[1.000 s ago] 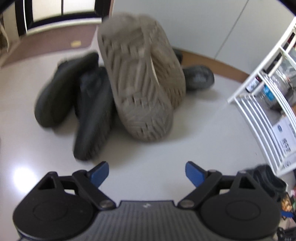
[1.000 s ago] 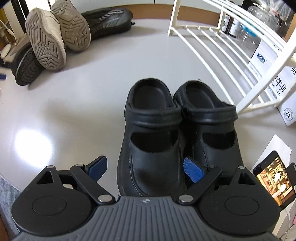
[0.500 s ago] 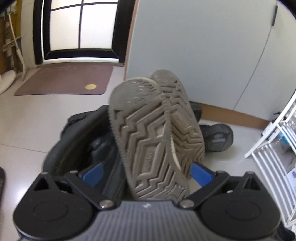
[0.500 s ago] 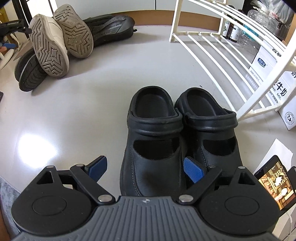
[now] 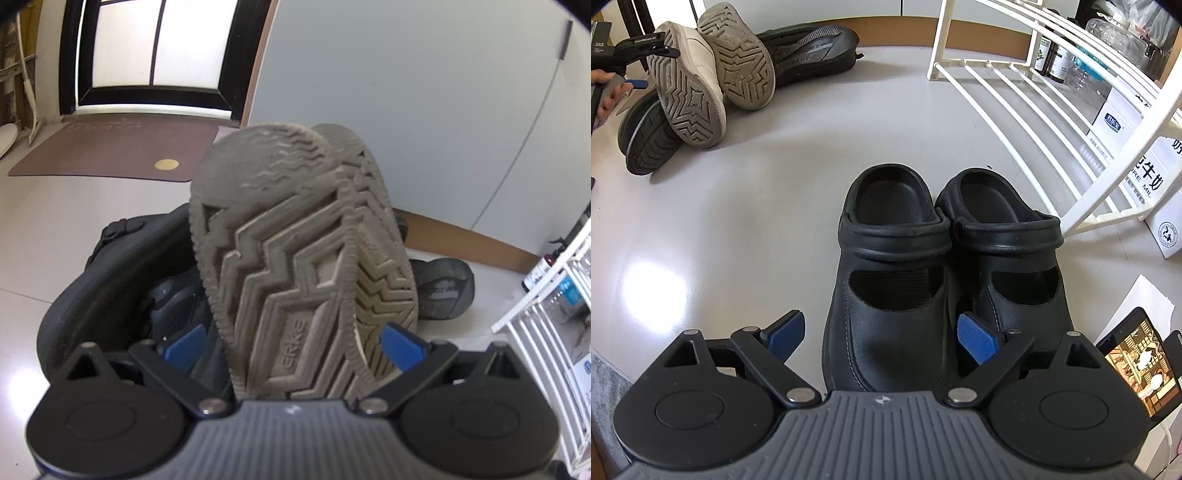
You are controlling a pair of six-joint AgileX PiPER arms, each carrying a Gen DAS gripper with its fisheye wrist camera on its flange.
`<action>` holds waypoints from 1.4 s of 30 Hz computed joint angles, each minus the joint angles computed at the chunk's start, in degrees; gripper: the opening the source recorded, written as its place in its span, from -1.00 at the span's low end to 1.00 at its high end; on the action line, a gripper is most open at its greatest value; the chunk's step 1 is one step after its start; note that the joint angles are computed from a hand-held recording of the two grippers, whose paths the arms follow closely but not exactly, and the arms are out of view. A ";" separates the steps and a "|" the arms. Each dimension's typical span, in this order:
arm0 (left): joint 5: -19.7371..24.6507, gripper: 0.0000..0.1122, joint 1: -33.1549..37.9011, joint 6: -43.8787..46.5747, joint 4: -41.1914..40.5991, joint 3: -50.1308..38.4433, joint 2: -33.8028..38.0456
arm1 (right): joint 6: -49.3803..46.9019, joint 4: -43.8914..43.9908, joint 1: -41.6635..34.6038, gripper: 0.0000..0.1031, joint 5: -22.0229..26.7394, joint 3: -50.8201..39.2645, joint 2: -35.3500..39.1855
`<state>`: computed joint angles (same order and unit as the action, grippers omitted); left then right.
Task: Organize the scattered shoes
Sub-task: 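Lift the white sneaker out of the heap with the left tool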
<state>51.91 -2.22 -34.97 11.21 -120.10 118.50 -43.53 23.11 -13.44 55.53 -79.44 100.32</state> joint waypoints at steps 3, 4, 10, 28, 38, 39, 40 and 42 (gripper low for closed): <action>-0.13 0.83 -0.18 -1.65 1.03 -1.30 1.51 | -0.11 0.18 0.39 0.81 -0.30 0.25 -0.18; 0.03 0.82 -0.20 -1.72 1.19 -1.80 1.90 | -0.44 0.45 0.49 0.81 -0.45 0.47 -0.35; 1.08 0.60 -1.06 -1.42 6.26 -4.91 4.17 | -0.55 0.50 1.10 0.81 -0.83 1.21 -0.74; 1.33 0.51 1.42 3.30 -1.75 -5.59 4.13 | -0.72 1.25 1.01 0.81 -0.87 1.42 -0.48; 6.93 0.50 2.69 11.64 -8.76 -5.13 1.09 | -1.05 2.00 1.06 0.81 -1.36 1.25 -0.37; 7.45 0.50 2.62 12.18 -8.99 -4.83 0.79 | -1.02 2.04 1.07 0.81 -1.37 1.27 -0.38; 7.34 0.50 2.68 12.85 -9.80 -3.32 -0.09 | -1.02 2.11 1.07 0.81 -1.38 1.30 -0.41; 6.95 0.50 2.89 14.58 -12.14 0.36 -2.21 | -1.18 2.39 1.04 0.81 -1.37 1.23 -0.38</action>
<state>58.86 0.68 -20.39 -0.93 -119.74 116.29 -44.72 25.50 -12.40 54.16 -78.21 99.94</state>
